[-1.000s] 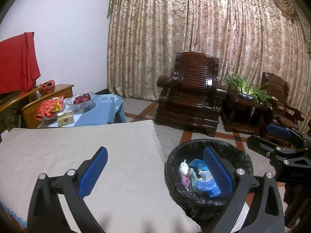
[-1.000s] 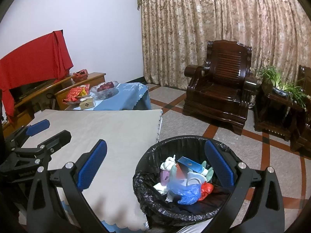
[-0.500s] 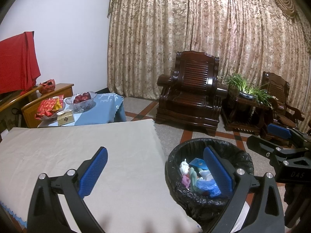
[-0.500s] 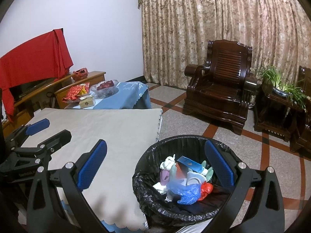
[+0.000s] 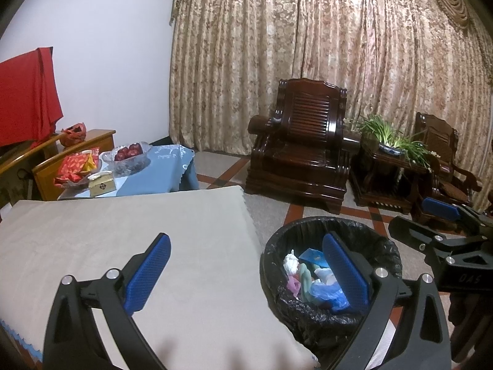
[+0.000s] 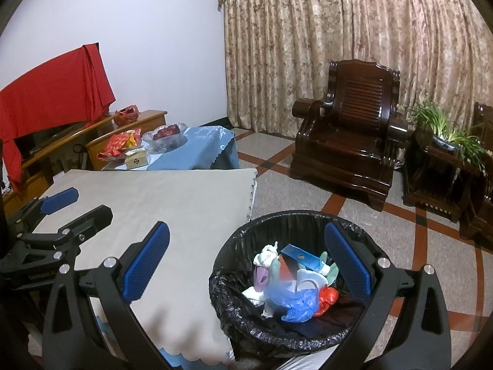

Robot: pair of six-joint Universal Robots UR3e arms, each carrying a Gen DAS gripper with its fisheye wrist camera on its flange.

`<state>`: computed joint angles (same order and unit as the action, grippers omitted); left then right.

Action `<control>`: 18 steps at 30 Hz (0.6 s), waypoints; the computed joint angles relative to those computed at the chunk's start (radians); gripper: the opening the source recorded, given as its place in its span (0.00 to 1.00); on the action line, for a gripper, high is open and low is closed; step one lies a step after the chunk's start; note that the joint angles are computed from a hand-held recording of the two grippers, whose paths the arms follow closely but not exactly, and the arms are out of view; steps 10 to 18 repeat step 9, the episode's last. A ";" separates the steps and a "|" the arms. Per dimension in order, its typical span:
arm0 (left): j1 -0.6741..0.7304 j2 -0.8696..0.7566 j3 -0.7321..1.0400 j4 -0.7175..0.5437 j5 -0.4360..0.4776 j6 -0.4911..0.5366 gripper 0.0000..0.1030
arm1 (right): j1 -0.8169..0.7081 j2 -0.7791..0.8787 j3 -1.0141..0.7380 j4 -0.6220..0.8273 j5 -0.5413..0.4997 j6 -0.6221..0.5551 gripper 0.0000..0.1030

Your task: Collect trash

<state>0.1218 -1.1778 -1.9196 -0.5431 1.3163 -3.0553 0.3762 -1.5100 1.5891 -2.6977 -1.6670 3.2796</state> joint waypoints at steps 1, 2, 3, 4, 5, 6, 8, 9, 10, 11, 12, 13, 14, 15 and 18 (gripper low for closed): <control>-0.001 -0.001 0.000 0.001 0.001 0.000 0.94 | -0.001 0.001 -0.003 0.001 0.001 -0.001 0.95; 0.000 0.000 -0.004 0.003 0.000 0.001 0.94 | -0.002 0.000 0.000 0.000 0.002 -0.001 0.95; -0.004 -0.003 -0.004 0.007 0.004 -0.001 0.94 | -0.002 -0.002 0.004 -0.002 0.001 -0.001 0.95; 0.001 0.001 -0.008 0.005 0.001 0.002 0.94 | -0.003 -0.004 0.007 -0.003 0.002 -0.001 0.95; -0.007 -0.004 -0.005 0.006 0.008 -0.001 0.94 | -0.004 -0.005 0.007 -0.001 0.003 0.000 0.95; -0.013 -0.008 -0.010 0.013 0.014 -0.003 0.94 | -0.006 -0.006 0.013 -0.003 0.005 -0.001 0.95; -0.023 -0.015 -0.011 0.020 0.025 -0.008 0.94 | -0.009 -0.010 0.017 -0.002 0.007 -0.003 0.95; -0.023 -0.014 -0.015 0.021 0.025 -0.007 0.94 | -0.011 -0.013 0.022 -0.003 0.009 -0.003 0.95; -0.023 -0.014 -0.015 0.021 0.025 -0.007 0.94 | -0.011 -0.013 0.022 -0.003 0.009 -0.003 0.95; -0.023 -0.014 -0.015 0.021 0.025 -0.007 0.94 | -0.011 -0.013 0.022 -0.003 0.009 -0.003 0.95; -0.023 -0.014 -0.015 0.021 0.025 -0.007 0.94 | -0.011 -0.013 0.022 -0.003 0.009 -0.003 0.95; -0.023 -0.014 -0.015 0.021 0.025 -0.007 0.94 | -0.011 -0.013 0.022 -0.003 0.009 -0.003 0.95; -0.023 -0.014 -0.015 0.021 0.025 -0.007 0.94 | -0.011 -0.013 0.022 -0.003 0.009 -0.003 0.95; -0.023 -0.014 -0.015 0.021 0.025 -0.007 0.94 | -0.011 -0.013 0.022 -0.003 0.009 -0.003 0.95; -0.023 -0.014 -0.015 0.021 0.025 -0.007 0.94 | -0.011 -0.013 0.022 -0.003 0.009 -0.003 0.95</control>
